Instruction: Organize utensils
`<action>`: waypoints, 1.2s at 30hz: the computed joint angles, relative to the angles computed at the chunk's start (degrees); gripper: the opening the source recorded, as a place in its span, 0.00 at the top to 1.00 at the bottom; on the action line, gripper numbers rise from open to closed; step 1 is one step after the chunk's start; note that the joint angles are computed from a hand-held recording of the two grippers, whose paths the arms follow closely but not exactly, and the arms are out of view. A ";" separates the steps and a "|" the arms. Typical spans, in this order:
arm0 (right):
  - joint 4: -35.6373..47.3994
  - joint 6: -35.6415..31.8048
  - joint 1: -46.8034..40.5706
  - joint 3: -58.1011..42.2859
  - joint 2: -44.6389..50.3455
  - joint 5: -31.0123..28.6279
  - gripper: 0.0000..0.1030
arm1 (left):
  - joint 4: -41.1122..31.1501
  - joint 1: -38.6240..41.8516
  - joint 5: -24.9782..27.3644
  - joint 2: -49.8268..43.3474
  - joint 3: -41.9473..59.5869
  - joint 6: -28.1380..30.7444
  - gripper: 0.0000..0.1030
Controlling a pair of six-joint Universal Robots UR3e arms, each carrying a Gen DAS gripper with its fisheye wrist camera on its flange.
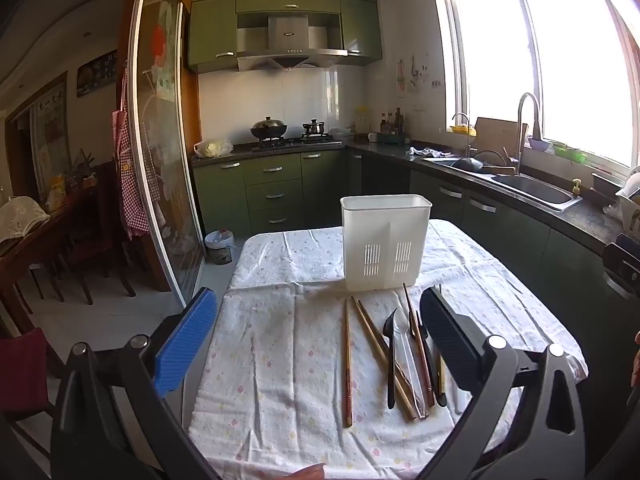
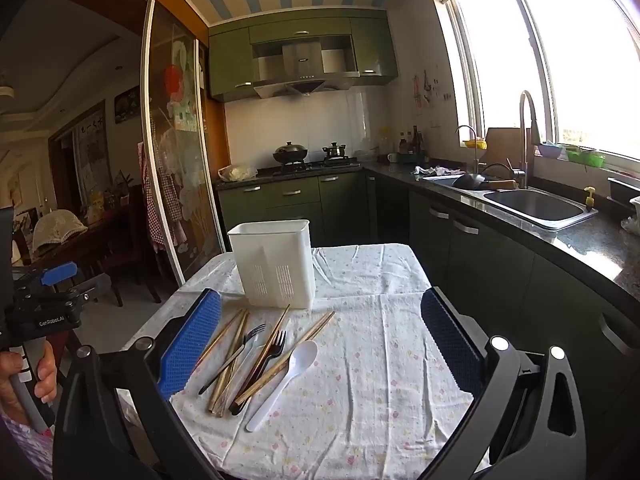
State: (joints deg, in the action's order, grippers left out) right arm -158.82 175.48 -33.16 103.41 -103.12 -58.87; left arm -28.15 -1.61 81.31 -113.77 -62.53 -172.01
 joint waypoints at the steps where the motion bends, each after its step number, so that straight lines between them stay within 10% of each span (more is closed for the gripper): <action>1: -1.17 0.67 -0.08 0.34 0.21 0.31 0.04 | 0.54 0.07 -0.22 0.03 -0.27 -0.10 0.06; 36: 0.10 0.52 -0.11 -0.98 0.86 0.34 0.04 | 2.53 0.94 -0.85 0.62 -2.59 -0.46 0.06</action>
State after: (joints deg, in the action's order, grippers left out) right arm -158.72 176.00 -33.27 102.42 -102.26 -58.53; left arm -25.62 -0.68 80.46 -113.16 -65.12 -172.46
